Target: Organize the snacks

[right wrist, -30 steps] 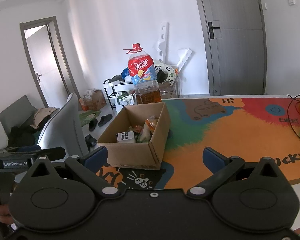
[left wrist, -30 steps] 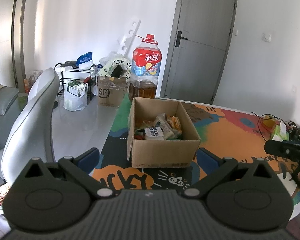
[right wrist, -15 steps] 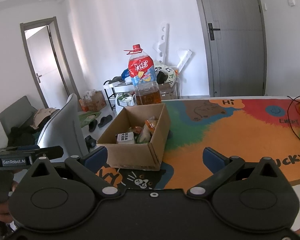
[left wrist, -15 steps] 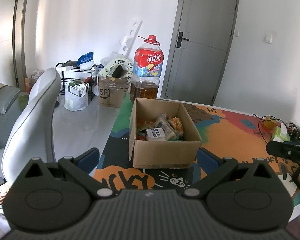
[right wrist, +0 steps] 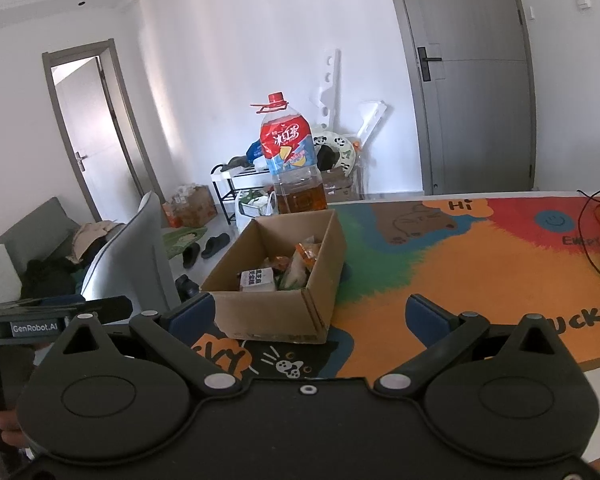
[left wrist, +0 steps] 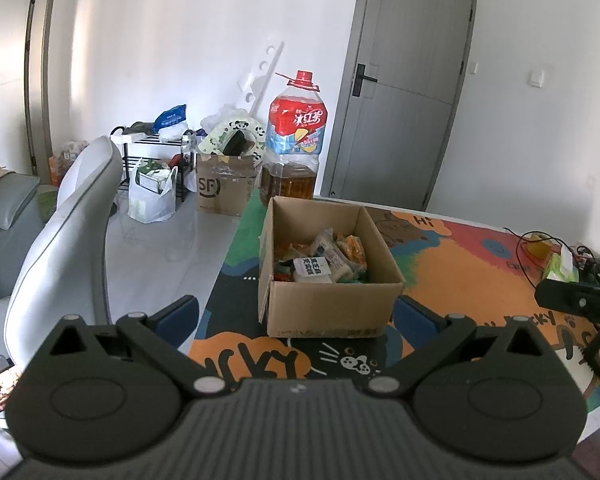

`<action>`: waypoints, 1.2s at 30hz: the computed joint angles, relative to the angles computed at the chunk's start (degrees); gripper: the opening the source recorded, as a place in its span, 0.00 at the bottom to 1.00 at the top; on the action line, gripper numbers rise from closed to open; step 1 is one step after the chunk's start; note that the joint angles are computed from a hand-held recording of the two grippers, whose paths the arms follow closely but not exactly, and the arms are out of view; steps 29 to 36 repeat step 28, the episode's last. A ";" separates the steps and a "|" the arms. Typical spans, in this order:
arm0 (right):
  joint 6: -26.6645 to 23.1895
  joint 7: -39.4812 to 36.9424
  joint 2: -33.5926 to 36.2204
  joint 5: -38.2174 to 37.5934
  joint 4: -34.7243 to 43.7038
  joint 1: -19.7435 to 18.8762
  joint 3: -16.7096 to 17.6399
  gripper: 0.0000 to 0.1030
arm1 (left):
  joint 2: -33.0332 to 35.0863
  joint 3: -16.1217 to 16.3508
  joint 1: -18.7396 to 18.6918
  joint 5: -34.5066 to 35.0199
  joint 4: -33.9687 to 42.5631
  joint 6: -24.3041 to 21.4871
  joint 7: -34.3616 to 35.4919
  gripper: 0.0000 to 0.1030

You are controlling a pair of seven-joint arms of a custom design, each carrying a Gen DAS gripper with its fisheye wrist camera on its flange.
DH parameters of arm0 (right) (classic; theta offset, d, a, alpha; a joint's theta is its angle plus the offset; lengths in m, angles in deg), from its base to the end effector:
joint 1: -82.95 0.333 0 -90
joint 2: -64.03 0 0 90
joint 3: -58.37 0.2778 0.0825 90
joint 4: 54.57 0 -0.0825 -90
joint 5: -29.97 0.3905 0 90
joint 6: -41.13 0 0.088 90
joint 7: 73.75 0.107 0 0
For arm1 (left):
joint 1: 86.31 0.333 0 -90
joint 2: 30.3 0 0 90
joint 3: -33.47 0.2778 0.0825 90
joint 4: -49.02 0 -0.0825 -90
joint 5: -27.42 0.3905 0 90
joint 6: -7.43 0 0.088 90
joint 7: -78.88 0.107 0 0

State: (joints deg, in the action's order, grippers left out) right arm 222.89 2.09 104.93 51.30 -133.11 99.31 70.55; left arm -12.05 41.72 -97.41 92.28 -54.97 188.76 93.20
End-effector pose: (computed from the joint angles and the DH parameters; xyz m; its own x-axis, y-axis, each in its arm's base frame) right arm 0.7005 0.2893 0.3949 0.3585 -0.9017 -0.2419 -0.5134 0.0260 -0.8578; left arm 0.6428 -0.1221 0.4072 0.0242 -0.9917 0.1266 -0.5242 -0.1204 -0.8430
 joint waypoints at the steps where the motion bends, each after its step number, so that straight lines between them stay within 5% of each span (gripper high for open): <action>1: -0.14 0.17 -0.02 -0.02 0.04 0.16 -0.25 1.00 | -0.04 -0.02 0.00 -0.06 -0.06 -0.04 0.06 1.00; 36: -0.32 0.19 -0.41 -0.38 -0.44 -0.15 -0.21 1.00 | 0.32 0.03 -0.10 -1.85 -0.09 0.40 1.80 1.00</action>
